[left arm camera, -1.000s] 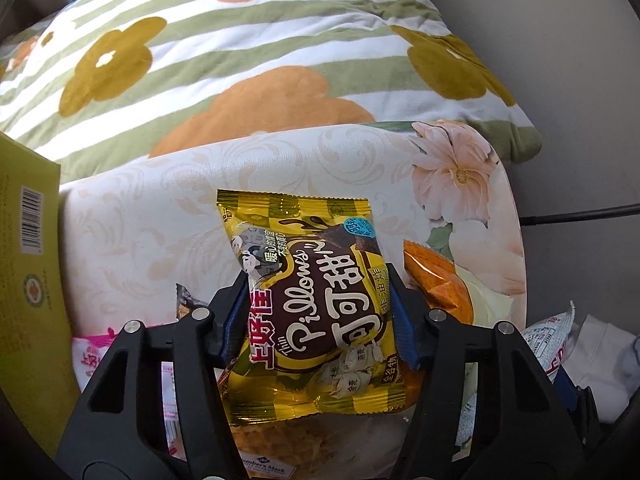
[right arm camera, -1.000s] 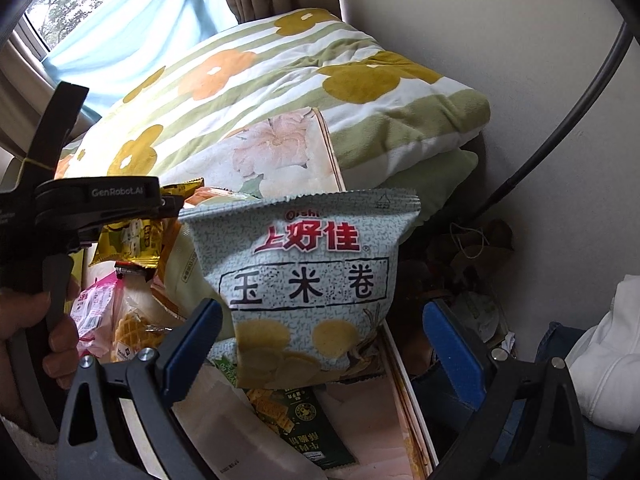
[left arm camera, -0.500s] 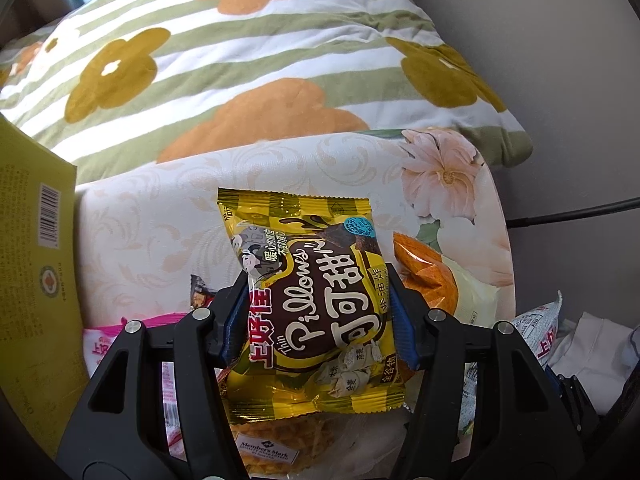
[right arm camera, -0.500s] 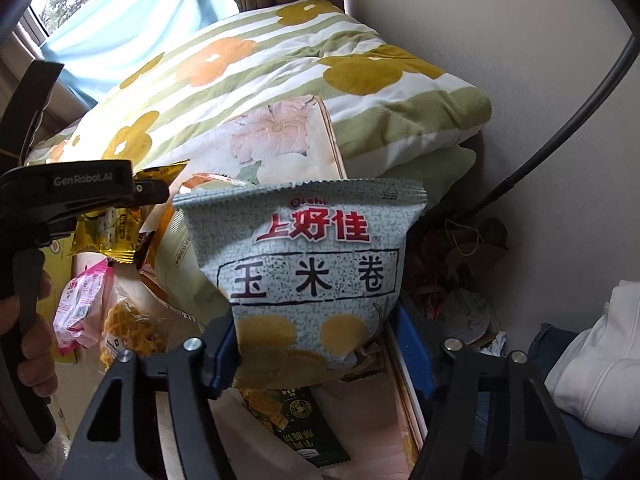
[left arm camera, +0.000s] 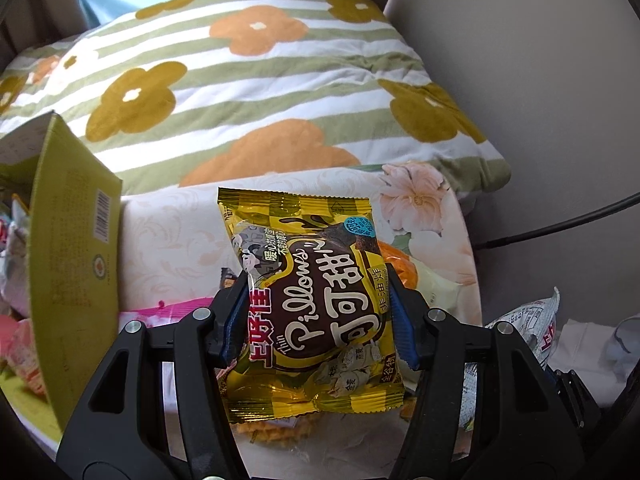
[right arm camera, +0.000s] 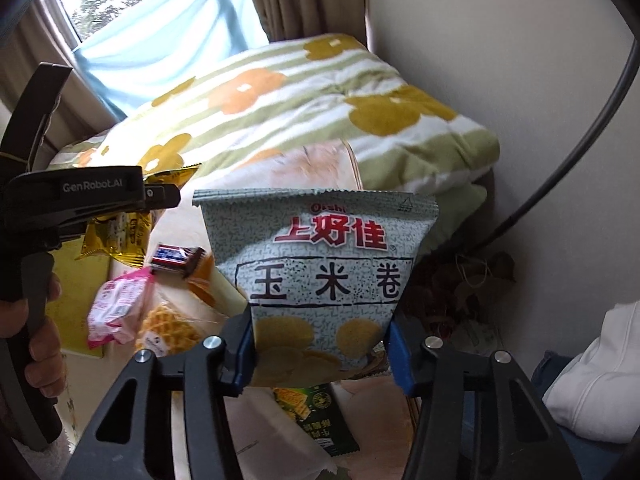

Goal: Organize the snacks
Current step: 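Carry both bags over the yellow box and release them inside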

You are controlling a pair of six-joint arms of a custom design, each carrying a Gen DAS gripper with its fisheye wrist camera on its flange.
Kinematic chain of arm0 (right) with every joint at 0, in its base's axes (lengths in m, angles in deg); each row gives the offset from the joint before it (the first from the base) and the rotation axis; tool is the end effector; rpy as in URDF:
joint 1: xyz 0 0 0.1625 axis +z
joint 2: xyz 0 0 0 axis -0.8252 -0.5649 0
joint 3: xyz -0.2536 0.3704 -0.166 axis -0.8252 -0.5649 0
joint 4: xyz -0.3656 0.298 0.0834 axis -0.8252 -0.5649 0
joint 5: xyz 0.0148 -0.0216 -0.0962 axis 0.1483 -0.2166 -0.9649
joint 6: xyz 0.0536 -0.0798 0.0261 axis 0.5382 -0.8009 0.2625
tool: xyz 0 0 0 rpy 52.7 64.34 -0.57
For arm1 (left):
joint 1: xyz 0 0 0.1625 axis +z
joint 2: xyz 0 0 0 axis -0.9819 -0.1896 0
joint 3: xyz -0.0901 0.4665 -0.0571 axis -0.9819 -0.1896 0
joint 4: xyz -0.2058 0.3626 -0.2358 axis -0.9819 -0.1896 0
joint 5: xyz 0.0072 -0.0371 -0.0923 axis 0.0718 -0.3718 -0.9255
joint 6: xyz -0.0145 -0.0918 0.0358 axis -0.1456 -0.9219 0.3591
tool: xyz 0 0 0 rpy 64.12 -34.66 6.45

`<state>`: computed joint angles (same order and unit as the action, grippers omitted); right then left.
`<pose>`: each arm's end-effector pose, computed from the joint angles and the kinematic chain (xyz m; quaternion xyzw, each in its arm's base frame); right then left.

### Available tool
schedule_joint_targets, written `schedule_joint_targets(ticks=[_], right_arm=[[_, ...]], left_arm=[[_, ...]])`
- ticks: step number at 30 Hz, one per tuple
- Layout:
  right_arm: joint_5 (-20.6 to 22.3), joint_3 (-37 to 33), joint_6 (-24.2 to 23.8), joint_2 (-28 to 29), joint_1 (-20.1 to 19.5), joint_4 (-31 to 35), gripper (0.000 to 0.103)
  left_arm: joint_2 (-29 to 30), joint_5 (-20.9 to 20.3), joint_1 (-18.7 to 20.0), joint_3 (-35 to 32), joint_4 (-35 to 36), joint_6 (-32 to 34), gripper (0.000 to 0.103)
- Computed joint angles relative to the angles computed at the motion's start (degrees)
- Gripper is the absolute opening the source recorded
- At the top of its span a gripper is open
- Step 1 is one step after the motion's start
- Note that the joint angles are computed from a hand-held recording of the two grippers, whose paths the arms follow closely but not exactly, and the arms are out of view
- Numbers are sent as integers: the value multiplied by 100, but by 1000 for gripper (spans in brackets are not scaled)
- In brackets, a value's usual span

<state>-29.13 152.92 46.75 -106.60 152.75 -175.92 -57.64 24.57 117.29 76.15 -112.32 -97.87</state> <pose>0.1509 -0.5158 0.3321 0.1914 -0.9290 0.1705 0.2670 -0.4048 -0.5751 0.0837 -0.0691 0.9174 -0.2382 0.3114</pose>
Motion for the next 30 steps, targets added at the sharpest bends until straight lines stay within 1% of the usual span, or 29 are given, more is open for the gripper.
schedule_joint_targets(ticks=[4, 7, 11, 16, 17, 19, 23, 25, 30], right_arm=[[233, -61, -191, -101, 137, 69, 50], [383, -137, -408, -114, 289, 117, 50], [656, -286, -677, -58, 536, 194, 50], [918, -512, -802, 151, 891, 355, 50], [952, -527, -840, 208, 969, 291, 50], [1012, -620, -805, 362, 1155, 373, 50], [1057, -682, -790, 629, 1499, 349, 50], [1093, -699, -692, 823, 1709, 312, 50], [1170, -714, -493, 1291, 2089, 238, 50]], left_arm=[[-238, 280, -246, 116, 194, -257, 55], [-444, 493, -430, 179, 496, -565, 55], [-820, 814, -698, 294, 1075, -1125, 55], [-1453, 1158, -982, 520, 1938, -1954, 55], [-1569, 1199, -1023, 564, 2123, -2122, 55], [-1910, 1299, -1114, 707, 2544, -2546, 55], [-2569, 1393, -1234, 937, 3504, -3335, 55], [-2895, 1362, -1273, 1046, 3931, -3647, 55], [-3676, 1205, -1320, 1323, 4963, -4336, 55]])
